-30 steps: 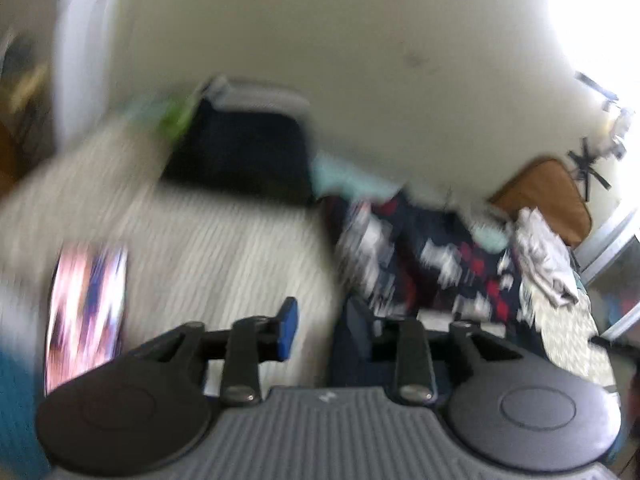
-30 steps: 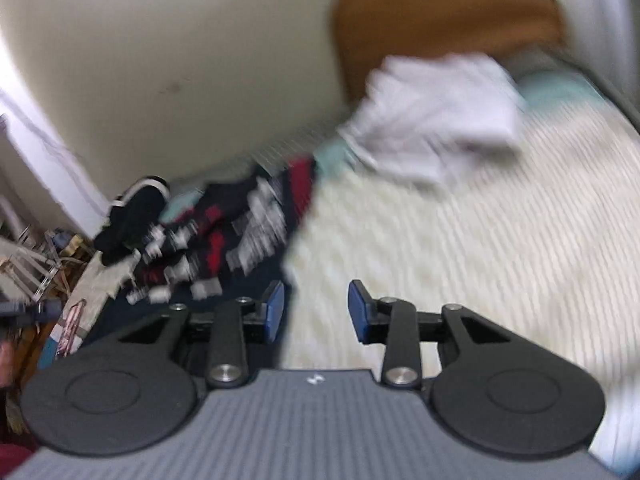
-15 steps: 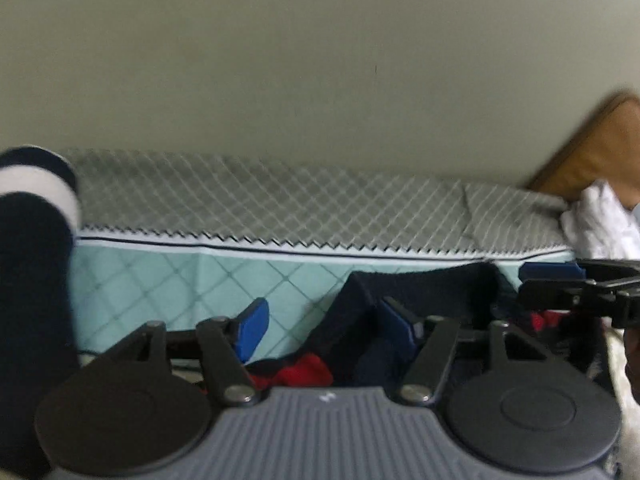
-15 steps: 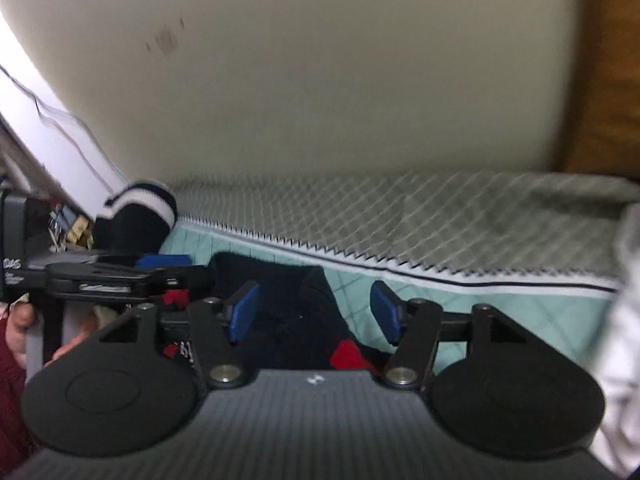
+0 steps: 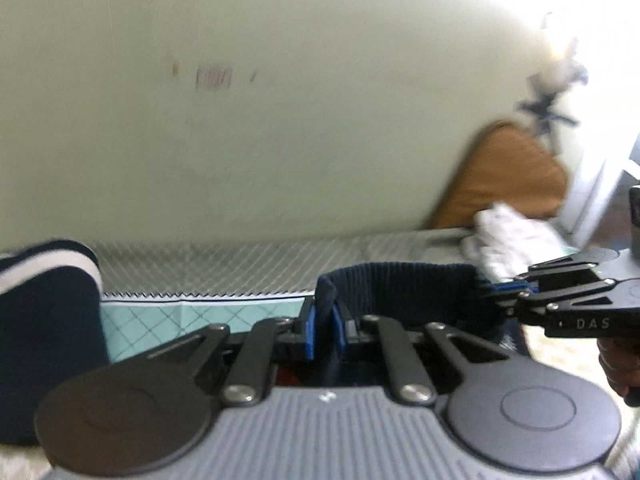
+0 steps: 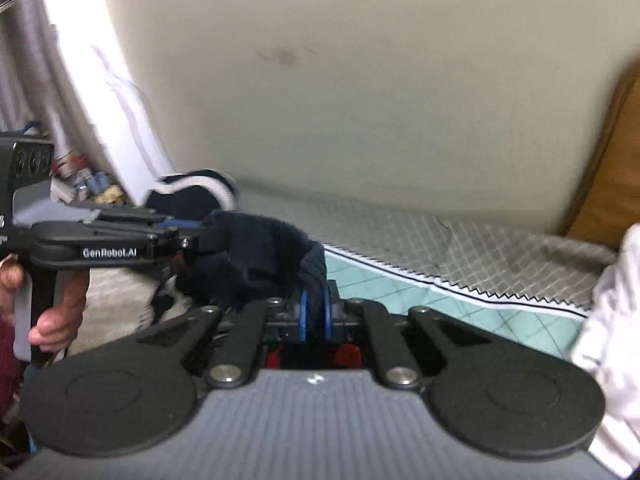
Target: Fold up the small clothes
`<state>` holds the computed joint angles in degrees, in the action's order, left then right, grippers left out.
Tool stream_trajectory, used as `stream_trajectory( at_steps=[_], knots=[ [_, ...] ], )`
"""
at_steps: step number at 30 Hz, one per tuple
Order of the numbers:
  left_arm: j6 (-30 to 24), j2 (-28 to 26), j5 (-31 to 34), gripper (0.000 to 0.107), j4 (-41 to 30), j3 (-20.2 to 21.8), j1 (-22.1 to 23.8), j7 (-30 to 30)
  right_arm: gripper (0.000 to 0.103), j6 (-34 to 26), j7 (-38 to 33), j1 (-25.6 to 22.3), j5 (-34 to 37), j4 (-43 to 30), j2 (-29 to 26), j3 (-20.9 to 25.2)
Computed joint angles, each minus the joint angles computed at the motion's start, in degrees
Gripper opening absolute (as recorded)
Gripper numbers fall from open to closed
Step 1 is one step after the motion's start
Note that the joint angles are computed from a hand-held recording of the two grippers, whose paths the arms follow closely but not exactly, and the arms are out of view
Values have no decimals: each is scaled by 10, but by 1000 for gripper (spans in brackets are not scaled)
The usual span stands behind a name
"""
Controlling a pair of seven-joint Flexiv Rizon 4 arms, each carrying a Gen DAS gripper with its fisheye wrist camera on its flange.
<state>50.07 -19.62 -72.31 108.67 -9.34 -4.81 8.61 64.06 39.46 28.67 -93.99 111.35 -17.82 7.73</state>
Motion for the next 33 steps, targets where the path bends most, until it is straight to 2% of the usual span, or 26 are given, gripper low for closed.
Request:
stream_trajectory(
  at_steps=[3,5,8,11,14,19,20,22,24,25,26,29,31,33],
  knots=[
    [-43,67,-53,9,70,17,11,65,11,-67,-37,45,29,7,17,25],
    [-85,106,-66,9,115,46,19,104,11,-104,-38,75,37,11,24,39],
    [-142,154,-57,9,174,89,32,147,11,-153,-51,120,54,10,22,56],
    [-179,179,-24,9,217,121,50,159,11,-181,-53,158,75,9,14,68],
    [-195,187,10,9,250,140,67,160,11,-200,-59,195,102,-1,-12,71],
    [-216,176,64,10,271,153,97,137,11,-224,4,240,121,-2,-45,63],
    [-204,170,66,14,274,149,97,134,11,-234,6,248,131,-4,-51,62],
    [-173,161,55,15,281,140,94,137,14,-246,29,257,131,-2,-58,53],
    [-205,159,77,22,270,148,110,129,20,-239,52,257,120,-3,-57,51],
    [-222,160,85,28,266,152,118,132,33,-218,52,252,116,-1,-51,53],
    [-251,161,95,39,257,160,132,141,44,-195,63,247,95,6,-42,53],
    [-346,151,102,42,228,180,176,152,45,-150,95,233,18,24,-12,55],
    [-389,139,80,42,208,179,196,129,45,-174,104,229,4,31,6,61],
    [-389,133,35,40,203,166,193,99,45,-200,129,221,-7,35,18,64]
  ],
)
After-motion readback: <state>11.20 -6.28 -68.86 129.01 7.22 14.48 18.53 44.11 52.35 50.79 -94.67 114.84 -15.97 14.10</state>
